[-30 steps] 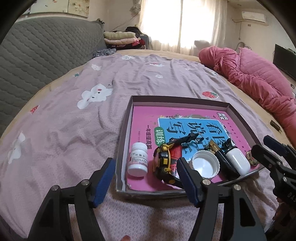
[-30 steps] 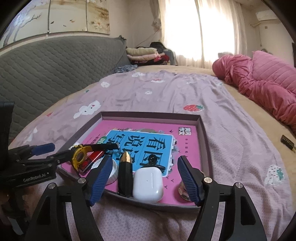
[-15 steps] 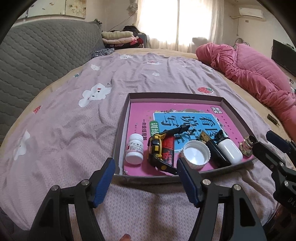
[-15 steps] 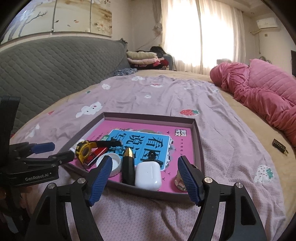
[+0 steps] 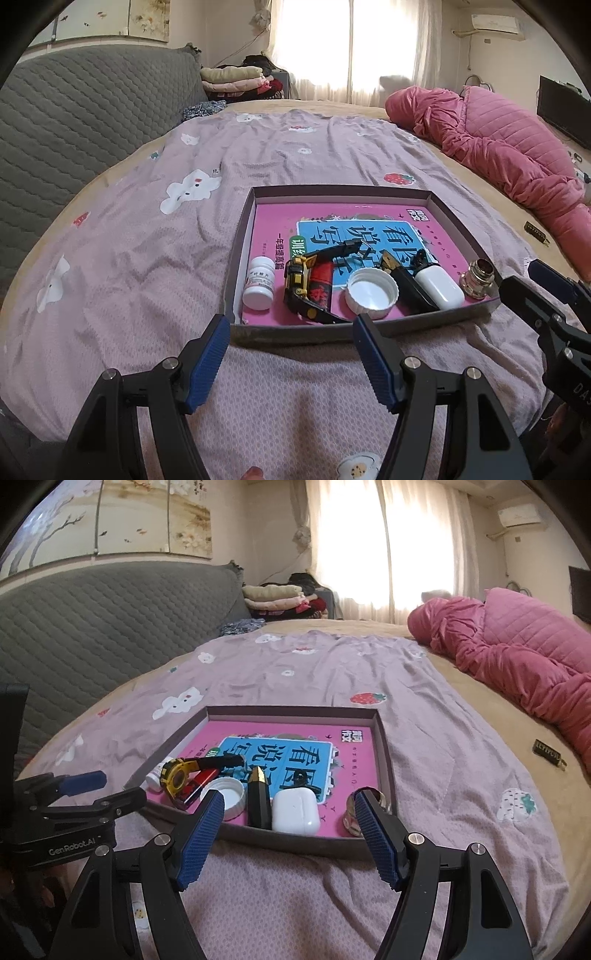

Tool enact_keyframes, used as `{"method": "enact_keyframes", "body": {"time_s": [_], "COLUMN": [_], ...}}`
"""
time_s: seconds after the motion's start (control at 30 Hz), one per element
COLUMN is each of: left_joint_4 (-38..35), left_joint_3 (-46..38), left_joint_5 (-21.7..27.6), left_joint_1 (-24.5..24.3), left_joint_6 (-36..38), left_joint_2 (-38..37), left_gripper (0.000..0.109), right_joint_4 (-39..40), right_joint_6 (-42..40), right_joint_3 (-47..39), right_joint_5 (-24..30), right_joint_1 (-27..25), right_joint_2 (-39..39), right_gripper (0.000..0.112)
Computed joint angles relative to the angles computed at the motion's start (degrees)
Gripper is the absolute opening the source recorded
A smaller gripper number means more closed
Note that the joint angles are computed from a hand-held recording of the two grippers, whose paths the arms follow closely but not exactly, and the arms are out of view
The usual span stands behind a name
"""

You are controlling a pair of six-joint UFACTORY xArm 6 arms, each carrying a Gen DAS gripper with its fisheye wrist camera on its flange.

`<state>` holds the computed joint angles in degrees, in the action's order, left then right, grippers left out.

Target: Organize rigid objects

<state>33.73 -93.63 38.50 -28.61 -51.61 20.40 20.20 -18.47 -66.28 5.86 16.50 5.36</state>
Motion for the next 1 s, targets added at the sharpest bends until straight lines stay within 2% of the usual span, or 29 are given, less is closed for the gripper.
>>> {"method": "enact_keyframes", "body": {"time_s": [0.3,0.47,0.67,0.8,1.0], "left_joint_4": [-1.1,-1.4,-1.8,-2.1,-3.0], "left_joint_3": [3.6,4.9,7.0,7.8,9.2], "left_joint_5": [-0.1,0.0,-0.1,0.0,0.2], "left_joint_1": [-0.9,-1.3,-2.0,-2.4,-2.9], "left_joint_6": [-0.8,-0.9,-1.1,-1.1,-1.0], "left_joint_2": [-3.1,-4.3,-6.2,-7.0,-8.3], "left_gripper": [0.068,0.068,0.068,0.068,0.068], "right_joint_4": [1.6,-3.6,-5.5,-9.0,-14.3], "right_joint_6": [-0.2,3.9,5.3,10.3,15.7], "right_joint_3": [3.1,5.6,8.2,9.8,11.6], "right_joint_5": [1.6,0.8,1.0,3.0,2.9], "right_joint_1": [0.6,0.7,1.2,0.9,0.7], "right_joint_2": [-3.3,-5.4,-7.6,-9.1,-11.0], "right_gripper": [0.075,0.075,0.075,0.075,0.075]}}
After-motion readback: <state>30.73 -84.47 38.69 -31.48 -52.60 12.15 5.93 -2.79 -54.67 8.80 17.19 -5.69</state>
